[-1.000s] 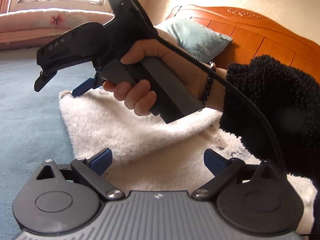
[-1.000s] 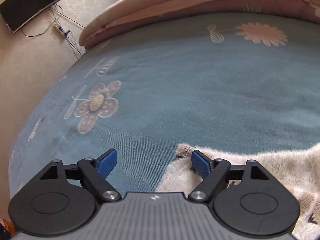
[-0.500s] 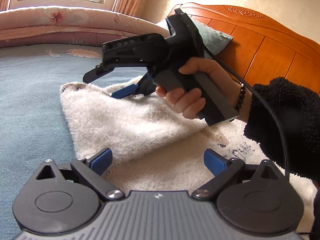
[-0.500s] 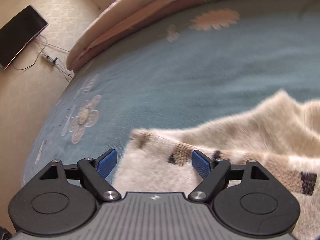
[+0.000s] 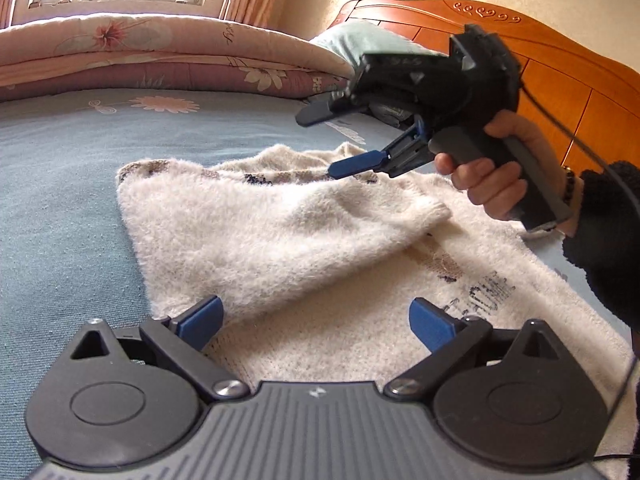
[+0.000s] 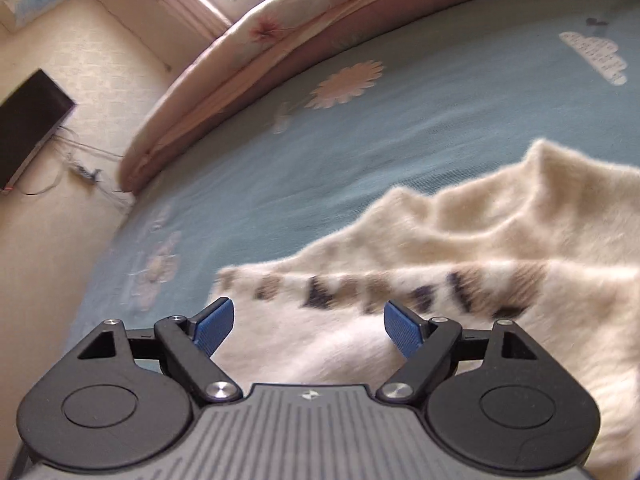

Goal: Fold clothes

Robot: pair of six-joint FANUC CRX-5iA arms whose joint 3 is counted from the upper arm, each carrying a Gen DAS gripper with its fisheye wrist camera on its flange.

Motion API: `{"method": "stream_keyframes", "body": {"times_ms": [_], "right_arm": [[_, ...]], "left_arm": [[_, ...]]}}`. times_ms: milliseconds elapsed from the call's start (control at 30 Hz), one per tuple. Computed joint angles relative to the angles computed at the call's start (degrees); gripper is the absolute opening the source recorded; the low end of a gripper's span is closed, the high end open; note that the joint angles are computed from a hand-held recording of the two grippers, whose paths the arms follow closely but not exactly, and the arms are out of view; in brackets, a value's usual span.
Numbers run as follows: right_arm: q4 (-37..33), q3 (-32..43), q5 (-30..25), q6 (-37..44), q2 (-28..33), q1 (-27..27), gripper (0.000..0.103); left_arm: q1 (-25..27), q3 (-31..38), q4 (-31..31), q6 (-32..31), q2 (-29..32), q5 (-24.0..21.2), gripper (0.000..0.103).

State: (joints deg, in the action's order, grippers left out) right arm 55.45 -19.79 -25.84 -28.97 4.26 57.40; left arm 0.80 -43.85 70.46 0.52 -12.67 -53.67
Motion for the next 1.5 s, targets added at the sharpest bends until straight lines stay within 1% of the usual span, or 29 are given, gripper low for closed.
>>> {"method": "stream_keyframes", "body": {"times_ms": [33, 67, 100, 167, 233, 267, 300, 367, 467, 567, 667, 733, 867, 933, 1033, 1067, 1100, 1167, 1200, 1300, 1400, 1500], "right_arm": [[1.4, 0.1, 1.7, -0.8, 0.4, -0.1, 0.087], [1.8, 0.8, 2.0, -0.2, 1.2, 0.2, 0.087], [0.6, 2.2, 1.5, 1.7, 2.3, 0.8, 0.088], [-5.5, 4.8, 0.6, 7.4, 4.1, 1.8, 0.088], [-11.7, 7.7, -6.2, 13.2, 5.5, 3.3, 0.087], [-11.8, 7.5, -8.2, 13.2, 5.6, 3.5, 0.079], [-9.9, 4.9, -7.1, 10.2, 3.9, 3.2, 0.075], [-4.3, -1.0, -6.3, -1.0, -0.2, 2.6, 0.075], [-2.6, -5.5, -11.4, -6.8, -5.2, 3.5, 0.075], [-4.3, -7.2, -16.3, -7.4, -8.5, 4.9, 0.075], [-5.7, -5.6, -23.5, -8.0, -8.5, 7.0, 0.083], [-3.2, -5.9, -23.6, -8.9, -8.8, 7.2, 0.085], [-0.3, -4.8, -19.1, -7.5, -6.8, 4.5, 0.086], [-1.2, -3.2, -17.2, -5.2, -4.7, 3.0, 0.086], [-5.9, -0.6, -19.7, 0.3, -2.1, 2.6, 0.086], [-5.3, -1.4, -19.8, -1.0, -2.5, 2.5, 0.083], [-3.8, -2.5, -20.2, -4.3, -3.2, 2.7, 0.083], [-1.5, -3.0, -24.4, -10.1, -4.1, 4.5, 0.084], [-0.3, -3.6, -24.2, -11.2, -4.7, 5.0, 0.087], [3.0, -6.9, -14.3, -14.3, -7.5, 4.8, 0.088], [3.7, -5.6, -7.3, -12.6, -5.8, 4.9, 0.089], [2.4, -2.6, 0.6, -9.9, -2.2, 3.8, 0.089]], "left_arm": [[0.0, 0.0, 0.0, 0.0, 0.0, 0.0, 0.099], [0.1, 0.0, 0.1, -0.1, 0.1, -0.2, 0.099], [0.2, 0.0, 0.2, -0.1, 0.2, -0.3, 0.099], [0.3, -0.2, 0.3, -0.1, 0.1, -0.6, 0.099], [0.6, -0.1, 0.0, 0.0, 0.0, -1.1, 0.099], [0.6, -0.1, -0.1, 0.1, 0.0, -1.1, 0.099], [0.7, -0.1, -0.2, 0.1, 0.0, -1.1, 0.099], [0.7, -0.1, -0.2, 0.2, 0.0, -1.3, 0.099], [1.0, -0.1, -0.2, 0.5, 0.1, -1.7, 0.099], [1.0, -0.2, -0.2, 0.7, -0.1, -1.6, 0.099], [0.9, -0.3, -0.3, 0.7, -0.3, -1.3, 0.099], [0.9, -0.4, -0.3, 0.7, -0.3, -1.2, 0.099], [0.7, -0.3, -0.5, 0.6, -0.5, -0.8, 0.099], [0.6, -0.4, -0.4, 0.5, -0.5, -0.7, 0.099], [0.7, -0.4, -0.2, 0.5, -0.3, -1.0, 0.099], [0.8, -0.4, -0.2, 0.5, -0.3, -1.2, 0.099], [0.8, -0.3, -0.2, 0.6, -0.2, -1.2, 0.099], [0.9, -0.3, -0.2, 0.9, -0.2, -1.4, 0.099], [0.9, -0.3, -0.2, 0.9, -0.2, -1.3, 0.099], [0.6, -0.5, -0.4, 0.7, -0.6, -0.7, 0.099], [0.0, -0.8, -0.7, 0.6, -1.2, 0.5, 0.099], [-0.5, -0.9, -1.0, 0.2, -1.6, 1.4, 0.099]]}}
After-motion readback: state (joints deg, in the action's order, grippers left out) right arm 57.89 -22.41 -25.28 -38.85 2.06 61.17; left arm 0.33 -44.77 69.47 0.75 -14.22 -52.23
